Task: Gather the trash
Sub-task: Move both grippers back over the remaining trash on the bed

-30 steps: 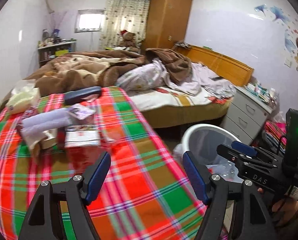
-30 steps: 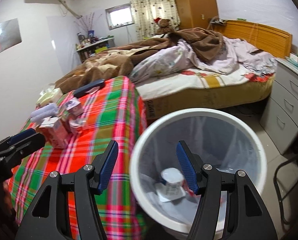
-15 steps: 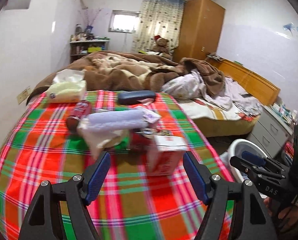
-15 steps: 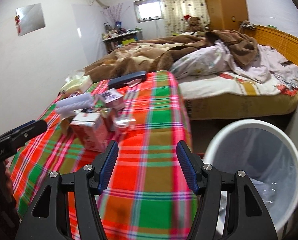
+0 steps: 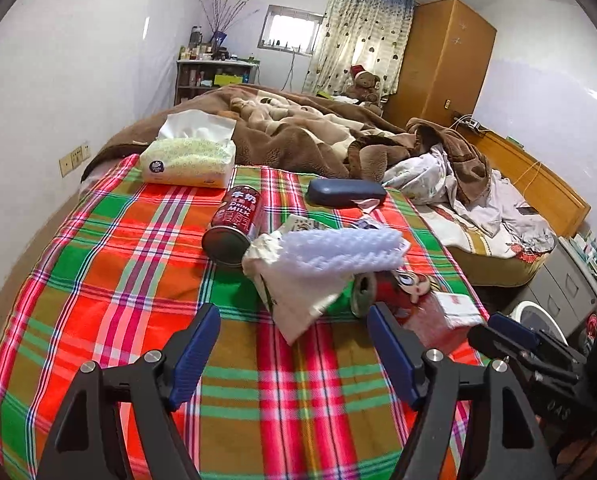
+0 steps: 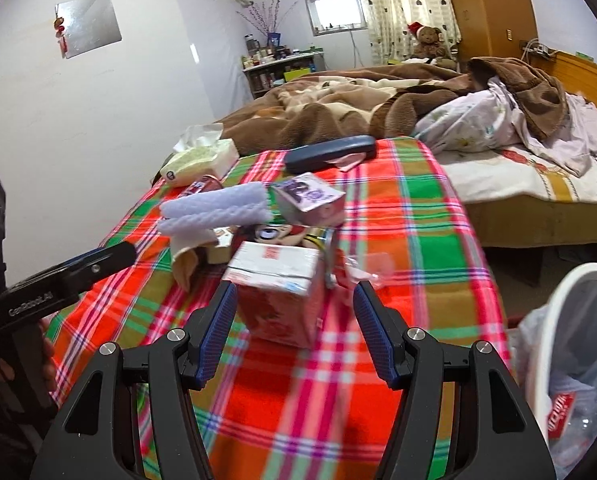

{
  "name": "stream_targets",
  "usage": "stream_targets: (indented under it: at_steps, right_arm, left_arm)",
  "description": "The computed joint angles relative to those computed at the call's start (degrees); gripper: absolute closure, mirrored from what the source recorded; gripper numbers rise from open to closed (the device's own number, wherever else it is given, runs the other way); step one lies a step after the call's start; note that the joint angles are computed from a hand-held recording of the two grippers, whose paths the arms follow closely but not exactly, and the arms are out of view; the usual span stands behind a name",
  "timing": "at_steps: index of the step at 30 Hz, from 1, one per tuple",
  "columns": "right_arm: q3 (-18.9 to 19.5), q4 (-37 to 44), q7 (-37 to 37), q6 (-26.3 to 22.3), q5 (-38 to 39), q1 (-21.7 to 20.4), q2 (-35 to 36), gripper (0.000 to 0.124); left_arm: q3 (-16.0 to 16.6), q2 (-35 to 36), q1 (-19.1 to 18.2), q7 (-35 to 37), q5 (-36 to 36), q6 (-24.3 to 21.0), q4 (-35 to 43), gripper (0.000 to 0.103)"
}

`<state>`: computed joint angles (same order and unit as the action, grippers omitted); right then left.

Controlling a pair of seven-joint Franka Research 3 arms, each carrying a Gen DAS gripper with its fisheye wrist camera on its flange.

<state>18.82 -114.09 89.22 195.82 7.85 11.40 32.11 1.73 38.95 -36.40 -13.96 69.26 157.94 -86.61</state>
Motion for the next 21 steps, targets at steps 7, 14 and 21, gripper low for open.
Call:
stream_targets:
  at_steps: [7, 14, 21]
  right_arm:
    - [-9.6, 5.1, -0.9, -4.5, 6.7, 10.8, 1.8, 0.061]
    - [-20.7, 7.2, 0.3, -7.0, 12.3, 21.4, 2.7, 0.061]
    - [-25.9, 7.9, 1.9, -7.4, 14.1, 25.8, 3.6, 0.061]
  left_arm:
    - [-1.2, 3.9, 3.3, 8.5, -7.4, 3.4, 3.8, 0.025]
    - [-0.6, 8.4, 4.0, 16.7, -16.2, 5.1, 9.1, 0.024]
    - [-0.9, 12.6, 4.2, 25.5, -24.9, 3.5, 14.7, 0.024]
